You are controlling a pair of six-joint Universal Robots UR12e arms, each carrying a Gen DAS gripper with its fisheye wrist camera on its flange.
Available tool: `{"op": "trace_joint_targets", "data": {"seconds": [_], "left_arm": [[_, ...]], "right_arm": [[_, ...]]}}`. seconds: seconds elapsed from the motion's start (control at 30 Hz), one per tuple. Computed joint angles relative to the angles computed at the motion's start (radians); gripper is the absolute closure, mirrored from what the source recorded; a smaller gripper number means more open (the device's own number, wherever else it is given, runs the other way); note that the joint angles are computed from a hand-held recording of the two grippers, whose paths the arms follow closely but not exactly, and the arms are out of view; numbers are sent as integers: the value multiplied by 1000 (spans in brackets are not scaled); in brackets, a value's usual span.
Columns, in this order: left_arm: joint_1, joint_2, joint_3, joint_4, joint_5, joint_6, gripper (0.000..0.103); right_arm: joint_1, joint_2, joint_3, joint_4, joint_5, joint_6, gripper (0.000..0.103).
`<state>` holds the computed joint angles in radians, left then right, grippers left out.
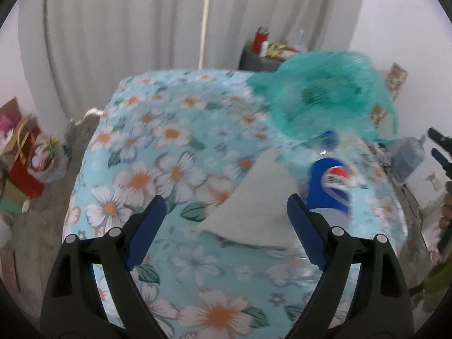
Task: Collect trash
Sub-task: 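Grasp the green plastic bag with the right tool and lift it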
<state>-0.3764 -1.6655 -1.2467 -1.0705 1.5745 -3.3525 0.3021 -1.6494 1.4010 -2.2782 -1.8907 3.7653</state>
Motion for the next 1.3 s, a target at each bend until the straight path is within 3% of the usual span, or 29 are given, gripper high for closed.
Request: {"op": "trace_joint_targets", "data": {"seconds": [0.13, 0.4, 0.5, 0.6, 0.83, 1.07, 1.17, 1.23, 1.3], "left_arm": [[29, -9, -8, -52, -61, -41, 20], [58, -27, -8, -82, -77, -93, 20], [69, -33, -5, -52, -78, -108, 20], [79, -39, -1, -13, -88, -119, 20], [80, -63, 26, -12, -119, -116, 20], [80, -58, 24, -15, -113, -103, 20], [81, -54, 19, -15, -106, -116, 20], [83, -52, 17, -17, -106, -119, 20], [82, -50, 16, -16, -102, -118, 20]], "right_arm": [[-54, 12, -10, 1, 169, 40, 6], [-159, 82, -75, -27, 463, 226, 6], [-169, 126, -122, -33, 501, 263, 7], [-157, 185, -198, 14, 522, 200, 7], [-122, 371, -439, 265, 605, -2, 7], [-83, 530, -684, 521, 622, -195, 7], [-65, 622, -845, 703, 635, -306, 7], [-54, 714, -1004, 890, 649, -385, 7], [-47, 779, -1118, 995, 642, -423, 6]]}}
